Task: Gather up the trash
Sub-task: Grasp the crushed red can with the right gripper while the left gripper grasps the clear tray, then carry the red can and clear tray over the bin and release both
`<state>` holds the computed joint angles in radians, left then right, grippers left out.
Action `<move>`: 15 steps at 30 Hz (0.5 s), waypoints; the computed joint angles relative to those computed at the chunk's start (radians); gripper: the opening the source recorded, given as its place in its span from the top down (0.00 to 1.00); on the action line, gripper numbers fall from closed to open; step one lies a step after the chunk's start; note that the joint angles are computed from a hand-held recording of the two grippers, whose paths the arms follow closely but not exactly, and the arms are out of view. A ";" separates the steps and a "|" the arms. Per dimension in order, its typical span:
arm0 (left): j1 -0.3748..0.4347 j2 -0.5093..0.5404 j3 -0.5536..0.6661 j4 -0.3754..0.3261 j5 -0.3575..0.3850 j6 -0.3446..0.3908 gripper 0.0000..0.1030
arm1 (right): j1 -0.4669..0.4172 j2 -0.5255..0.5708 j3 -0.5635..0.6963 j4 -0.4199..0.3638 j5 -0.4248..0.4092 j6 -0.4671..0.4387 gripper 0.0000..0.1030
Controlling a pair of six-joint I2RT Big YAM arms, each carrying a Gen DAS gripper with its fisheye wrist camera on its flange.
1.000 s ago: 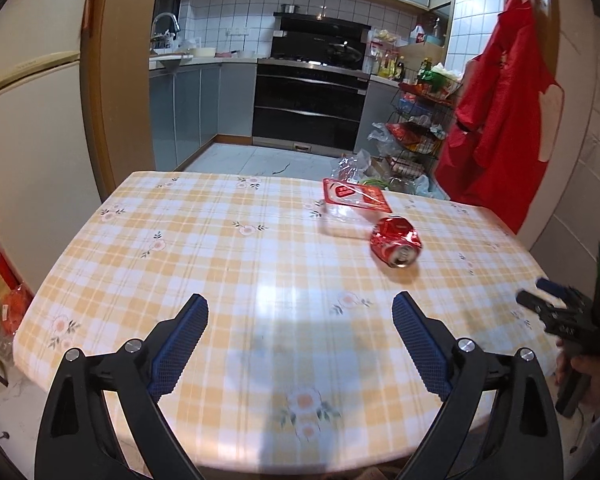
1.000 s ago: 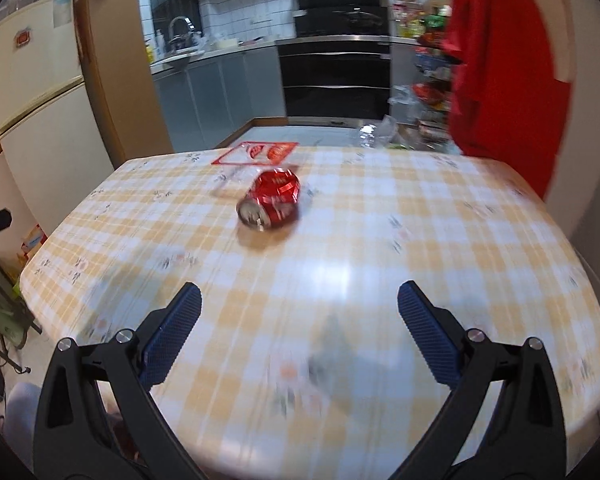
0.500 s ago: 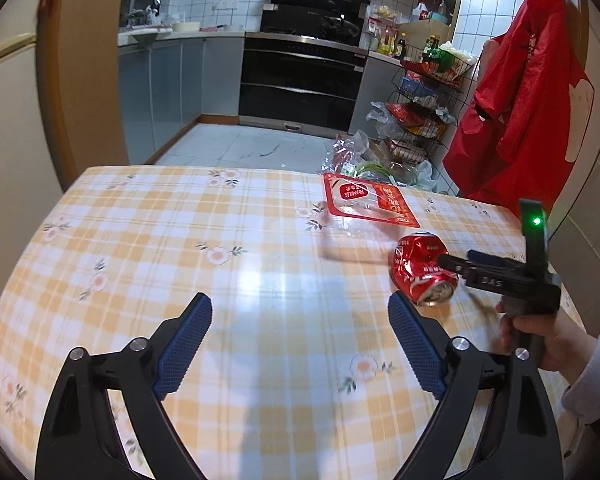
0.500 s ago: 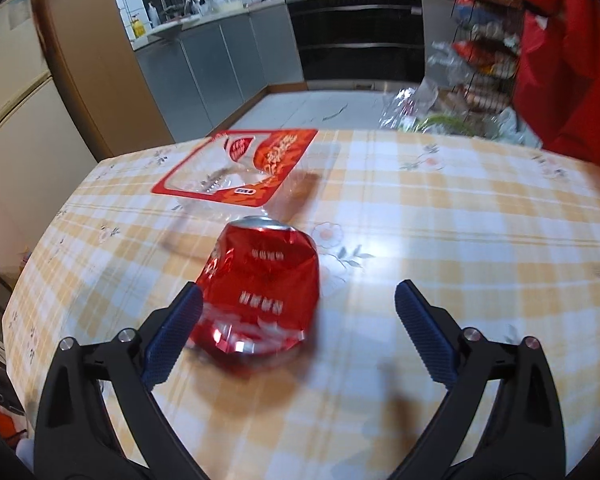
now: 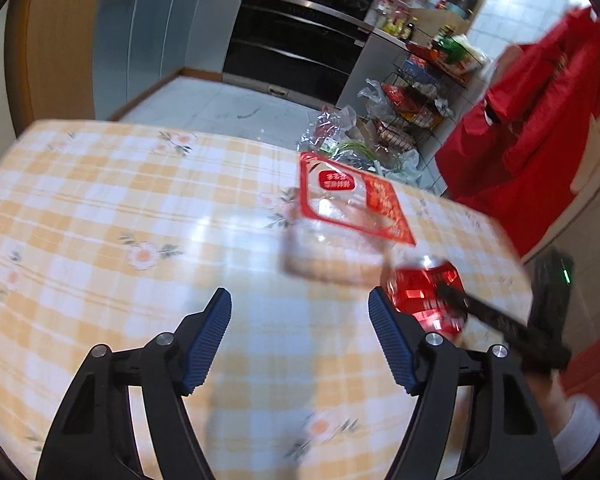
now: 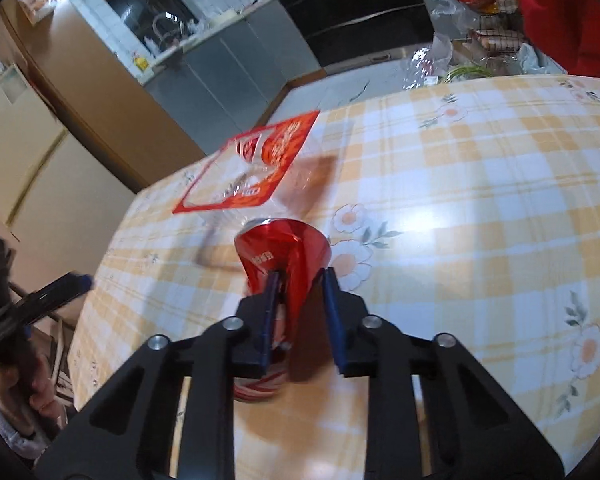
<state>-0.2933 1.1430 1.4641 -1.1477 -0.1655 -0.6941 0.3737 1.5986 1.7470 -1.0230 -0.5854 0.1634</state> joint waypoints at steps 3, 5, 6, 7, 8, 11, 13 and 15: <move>0.032 0.072 0.029 0.046 0.037 -0.038 0.34 | -0.041 -0.038 -0.027 0.030 0.000 0.017 0.89; 0.055 0.128 0.056 0.072 0.053 -0.065 0.36 | -0.063 -0.059 -0.039 0.034 0.015 0.011 0.89; 0.066 0.151 0.068 0.081 0.056 -0.078 0.37 | -0.075 -0.068 -0.043 0.033 0.020 0.006 0.89; 0.073 0.170 0.080 0.084 0.056 -0.085 0.37 | -0.092 -0.080 -0.048 0.031 0.021 0.001 0.89; 0.082 0.192 0.096 0.084 0.056 -0.096 0.38 | -0.103 -0.090 -0.055 0.034 0.019 0.000 0.89; 0.100 0.251 0.136 0.083 0.054 -0.113 0.42 | -0.152 -0.129 -0.081 0.045 0.014 -0.015 0.89; 0.108 0.280 0.153 0.078 0.053 -0.125 0.45 | -0.184 -0.160 -0.106 0.054 0.002 -0.019 0.89; 0.114 0.299 0.163 0.076 0.061 -0.135 0.58 | -0.210 -0.182 -0.124 0.055 -0.011 -0.028 0.89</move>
